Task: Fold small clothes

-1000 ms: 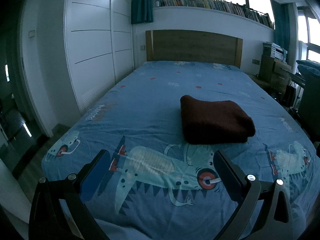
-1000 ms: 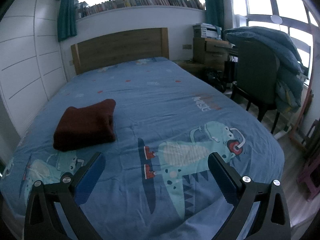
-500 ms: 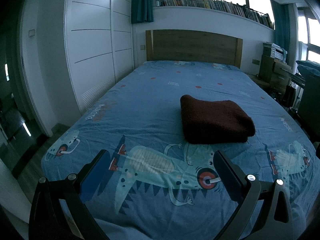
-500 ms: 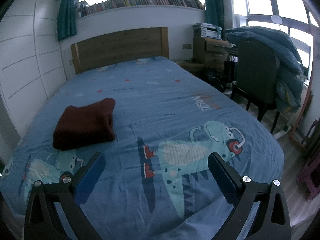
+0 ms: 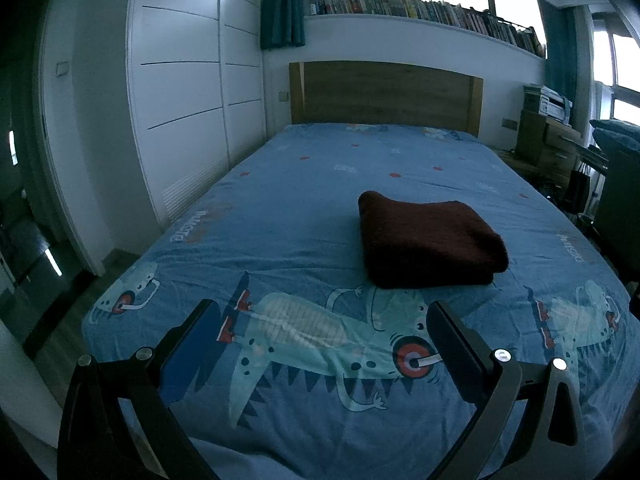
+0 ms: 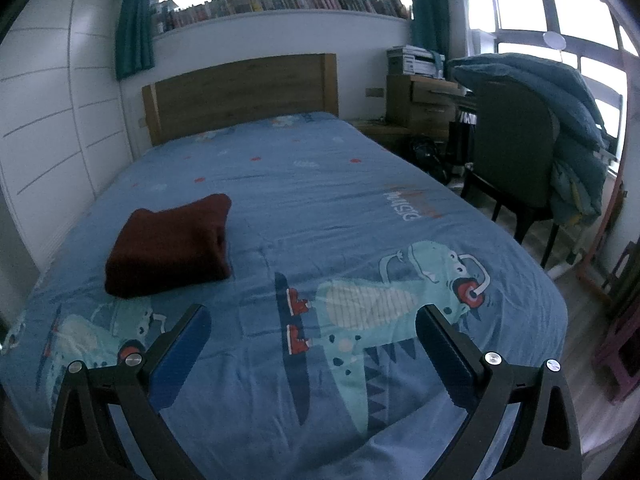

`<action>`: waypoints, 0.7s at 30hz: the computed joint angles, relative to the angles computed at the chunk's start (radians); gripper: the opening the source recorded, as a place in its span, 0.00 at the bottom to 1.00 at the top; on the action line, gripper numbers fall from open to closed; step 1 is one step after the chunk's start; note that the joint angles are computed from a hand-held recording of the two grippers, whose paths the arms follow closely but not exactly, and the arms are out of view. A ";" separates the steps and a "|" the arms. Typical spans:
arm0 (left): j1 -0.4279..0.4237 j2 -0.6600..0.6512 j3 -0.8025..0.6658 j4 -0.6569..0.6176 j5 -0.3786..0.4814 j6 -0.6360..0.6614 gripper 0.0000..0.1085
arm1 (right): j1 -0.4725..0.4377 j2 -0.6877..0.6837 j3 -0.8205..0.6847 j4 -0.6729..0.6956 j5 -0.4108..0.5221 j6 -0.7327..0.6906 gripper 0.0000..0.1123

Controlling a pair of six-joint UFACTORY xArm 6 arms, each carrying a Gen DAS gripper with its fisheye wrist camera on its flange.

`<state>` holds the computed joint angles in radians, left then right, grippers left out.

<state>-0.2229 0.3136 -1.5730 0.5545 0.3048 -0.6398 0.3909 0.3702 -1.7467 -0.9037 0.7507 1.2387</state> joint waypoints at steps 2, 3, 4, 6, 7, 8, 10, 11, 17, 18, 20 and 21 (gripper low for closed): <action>-0.001 -0.001 0.000 0.002 0.001 -0.001 0.93 | 0.000 -0.004 0.010 -0.001 -0.002 0.004 0.91; -0.001 -0.001 0.001 0.001 0.001 0.000 0.93 | -0.001 -0.004 0.012 -0.001 -0.003 0.005 0.91; -0.001 0.002 -0.001 -0.001 0.000 0.002 0.93 | -0.002 -0.005 0.014 -0.002 -0.005 0.005 0.91; -0.001 0.001 -0.001 0.000 0.001 0.000 0.93 | -0.005 -0.005 0.016 0.000 -0.008 0.000 0.91; -0.001 0.002 -0.002 0.000 0.000 0.002 0.93 | -0.006 -0.006 0.017 0.000 -0.008 0.001 0.91; -0.002 0.002 -0.003 0.001 0.000 0.003 0.93 | -0.006 -0.006 0.016 0.001 -0.008 -0.001 0.91; -0.002 0.004 -0.003 -0.004 -0.002 0.010 0.93 | -0.008 -0.009 0.021 0.002 -0.012 -0.005 0.91; -0.003 0.003 -0.004 -0.005 -0.001 0.011 0.93 | -0.010 -0.009 0.021 0.004 -0.013 -0.008 0.91; -0.005 0.012 -0.013 -0.042 -0.002 0.050 0.93 | -0.009 -0.015 0.029 0.002 -0.013 -0.004 0.91; -0.005 0.014 -0.014 -0.047 -0.003 0.057 0.93 | -0.010 -0.010 0.022 0.005 -0.013 -0.008 0.91; -0.007 0.016 -0.016 -0.052 -0.003 0.062 0.93 | -0.011 -0.010 0.022 0.005 -0.014 -0.010 0.91; -0.007 0.017 -0.016 -0.054 -0.005 0.065 0.93 | -0.011 -0.010 0.022 0.006 -0.014 -0.011 0.91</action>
<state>-0.2296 0.3302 -1.5891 0.5002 0.2996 -0.5753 0.3795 0.3601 -1.7248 -0.8976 0.7364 1.2277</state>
